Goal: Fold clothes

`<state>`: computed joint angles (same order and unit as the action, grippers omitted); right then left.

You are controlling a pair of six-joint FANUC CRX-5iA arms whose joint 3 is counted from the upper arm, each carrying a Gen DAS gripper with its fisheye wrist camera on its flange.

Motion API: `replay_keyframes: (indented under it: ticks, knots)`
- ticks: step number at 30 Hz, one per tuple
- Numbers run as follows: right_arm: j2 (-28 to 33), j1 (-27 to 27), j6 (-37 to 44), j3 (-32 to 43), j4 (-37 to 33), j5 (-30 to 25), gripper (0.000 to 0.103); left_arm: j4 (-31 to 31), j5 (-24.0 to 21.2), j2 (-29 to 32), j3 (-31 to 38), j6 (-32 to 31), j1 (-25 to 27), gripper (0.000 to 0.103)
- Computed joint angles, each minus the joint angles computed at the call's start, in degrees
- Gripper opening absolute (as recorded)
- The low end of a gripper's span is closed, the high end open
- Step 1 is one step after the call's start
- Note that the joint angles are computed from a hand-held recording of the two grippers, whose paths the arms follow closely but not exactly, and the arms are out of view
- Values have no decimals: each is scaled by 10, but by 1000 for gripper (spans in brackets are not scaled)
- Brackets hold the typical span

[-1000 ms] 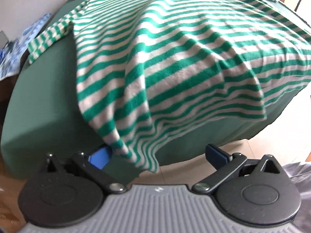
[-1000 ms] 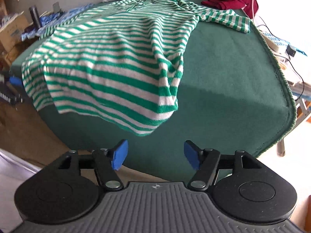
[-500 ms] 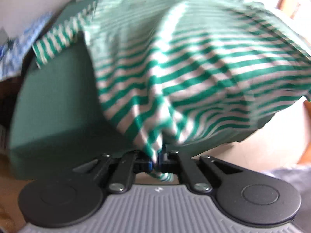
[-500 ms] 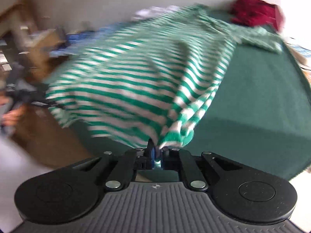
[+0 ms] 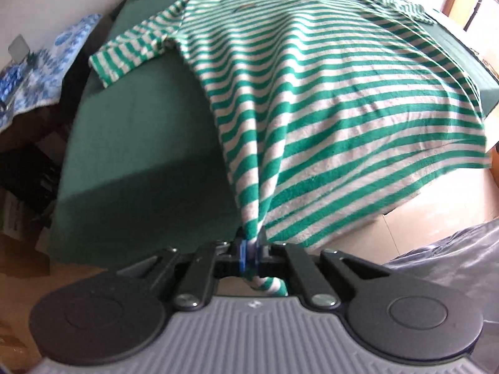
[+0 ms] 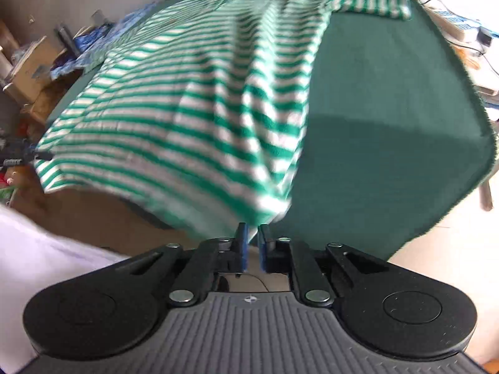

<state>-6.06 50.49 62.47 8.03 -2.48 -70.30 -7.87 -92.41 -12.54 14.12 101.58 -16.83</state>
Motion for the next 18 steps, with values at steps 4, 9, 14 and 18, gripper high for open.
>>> replay_keyframes:
  ticks: [4, 9, 14, 18]
  knots:
    - [-2, 45, -36, -30, 106, -12, 12, -2, 2, 17, -3, -32, -11, 2]
    - [-20, 29, -164, -101, 162, 117, 27, 18, 15, 27, -13, -20, 1, 2]
    - [9, 6, -93, -97, 108, 176, 45, 21, 9, 28, -10, -30, 14, 2]
    - [23, -4, -69, -78, 64, 166, 4, -2, -14, 31, 16, -23, -4, 2]
